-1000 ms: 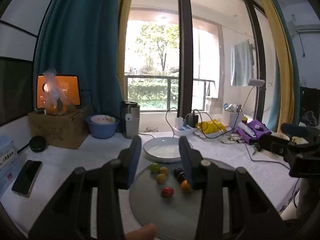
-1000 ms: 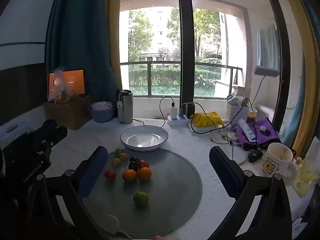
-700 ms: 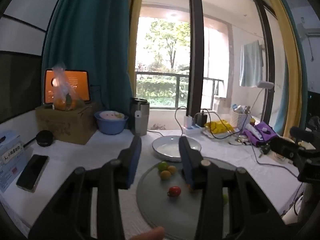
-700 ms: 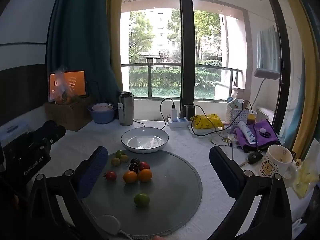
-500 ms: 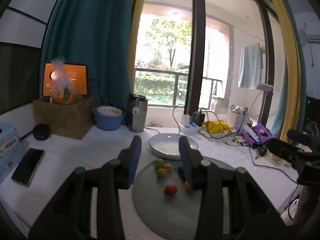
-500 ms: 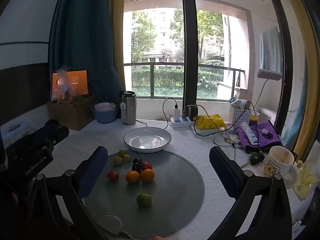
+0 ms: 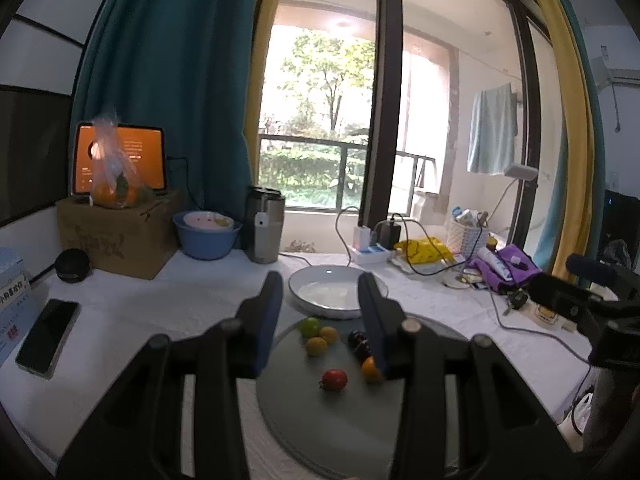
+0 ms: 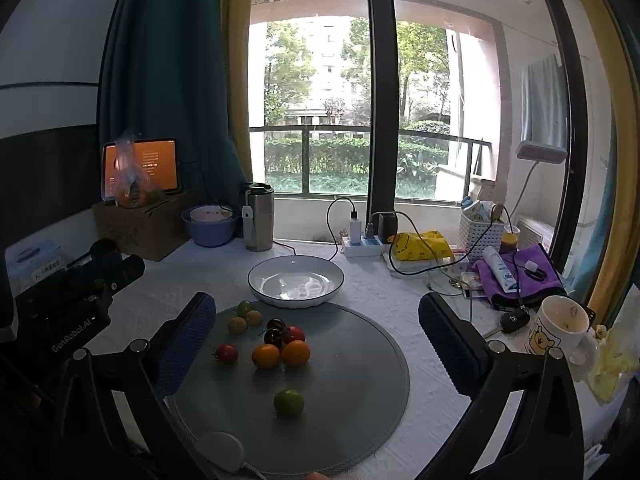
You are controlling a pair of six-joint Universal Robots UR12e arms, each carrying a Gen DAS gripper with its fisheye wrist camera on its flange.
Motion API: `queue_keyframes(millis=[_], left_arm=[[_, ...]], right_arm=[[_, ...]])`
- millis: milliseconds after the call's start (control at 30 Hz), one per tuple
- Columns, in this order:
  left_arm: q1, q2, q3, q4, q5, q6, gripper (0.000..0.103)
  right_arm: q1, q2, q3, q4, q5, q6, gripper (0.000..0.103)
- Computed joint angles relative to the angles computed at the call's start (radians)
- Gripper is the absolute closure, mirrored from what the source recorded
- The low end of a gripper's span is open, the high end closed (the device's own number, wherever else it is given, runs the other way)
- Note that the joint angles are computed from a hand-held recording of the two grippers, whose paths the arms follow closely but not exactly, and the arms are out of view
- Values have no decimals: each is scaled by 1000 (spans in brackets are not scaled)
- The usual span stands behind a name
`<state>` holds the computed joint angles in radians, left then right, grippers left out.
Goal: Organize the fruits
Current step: 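Move both grippers toward the fruit on the grey round tray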
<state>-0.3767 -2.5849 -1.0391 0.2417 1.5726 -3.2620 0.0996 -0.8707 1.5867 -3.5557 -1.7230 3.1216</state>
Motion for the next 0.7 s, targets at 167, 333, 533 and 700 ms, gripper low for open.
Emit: queue_keyframes(millis=[167, 333, 533, 700], left_arm=[[2, 2, -2, -4, -14, -3, 63], [1, 4, -6, 0, -4, -1, 63], [-6, 3, -18, 88, 46, 19, 97], [2, 12, -12, 9, -8, 29, 88]], right_arm=[[1, -1, -1, 4, 1, 1, 0], [2, 0, -3, 6, -1, 2, 0], [2, -1, -3, 6, 0, 4, 0], [3, 0, -4, 4, 4, 3, 0]])
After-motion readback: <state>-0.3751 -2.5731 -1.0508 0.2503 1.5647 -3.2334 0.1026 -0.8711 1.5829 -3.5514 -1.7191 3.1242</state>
